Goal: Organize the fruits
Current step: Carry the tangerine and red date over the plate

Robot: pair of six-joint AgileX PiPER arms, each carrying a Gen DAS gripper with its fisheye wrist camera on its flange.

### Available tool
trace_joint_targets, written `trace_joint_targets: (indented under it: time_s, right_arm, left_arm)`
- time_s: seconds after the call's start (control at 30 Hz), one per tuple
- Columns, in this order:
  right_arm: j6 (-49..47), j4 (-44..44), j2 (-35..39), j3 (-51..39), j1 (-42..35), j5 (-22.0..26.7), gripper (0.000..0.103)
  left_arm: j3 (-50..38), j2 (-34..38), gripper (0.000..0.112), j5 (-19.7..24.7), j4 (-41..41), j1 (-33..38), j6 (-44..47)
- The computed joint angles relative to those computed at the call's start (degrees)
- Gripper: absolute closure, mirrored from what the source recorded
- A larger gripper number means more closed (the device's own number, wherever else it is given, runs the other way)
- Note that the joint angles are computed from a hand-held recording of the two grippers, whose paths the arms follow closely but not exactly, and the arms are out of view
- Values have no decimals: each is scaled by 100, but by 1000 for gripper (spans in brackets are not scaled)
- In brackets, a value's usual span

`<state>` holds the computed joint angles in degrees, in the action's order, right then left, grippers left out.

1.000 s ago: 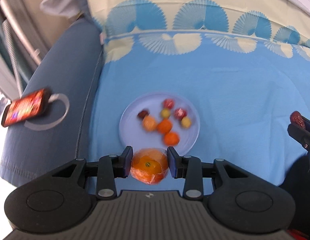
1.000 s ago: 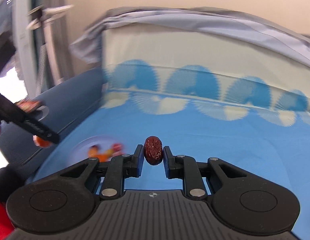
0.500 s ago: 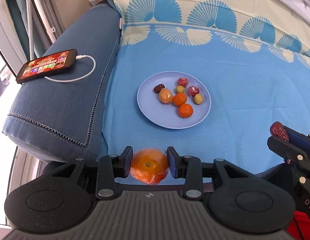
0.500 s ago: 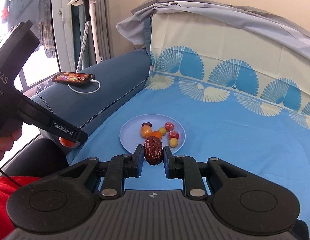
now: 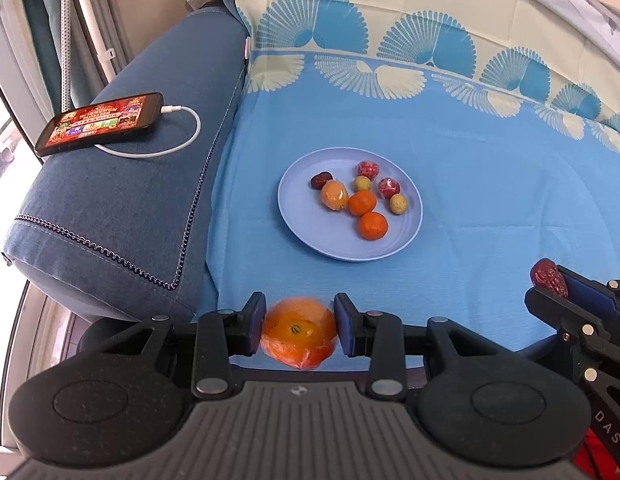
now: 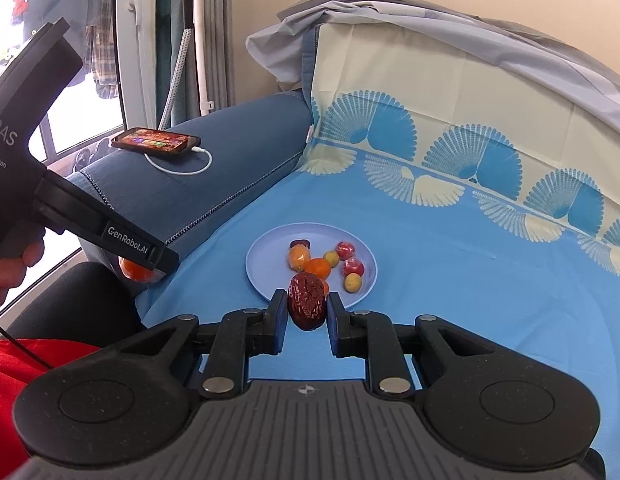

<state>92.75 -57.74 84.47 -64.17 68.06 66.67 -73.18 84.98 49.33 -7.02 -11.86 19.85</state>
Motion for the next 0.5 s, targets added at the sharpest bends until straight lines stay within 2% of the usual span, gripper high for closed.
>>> trace_joint_targets:
  time_s: [0.5]
  right_arm:
    - [-270, 299, 117, -10, -441, -441, 81]
  left_arm:
    - [-373, 522, 71, 28, 76, 32, -108]
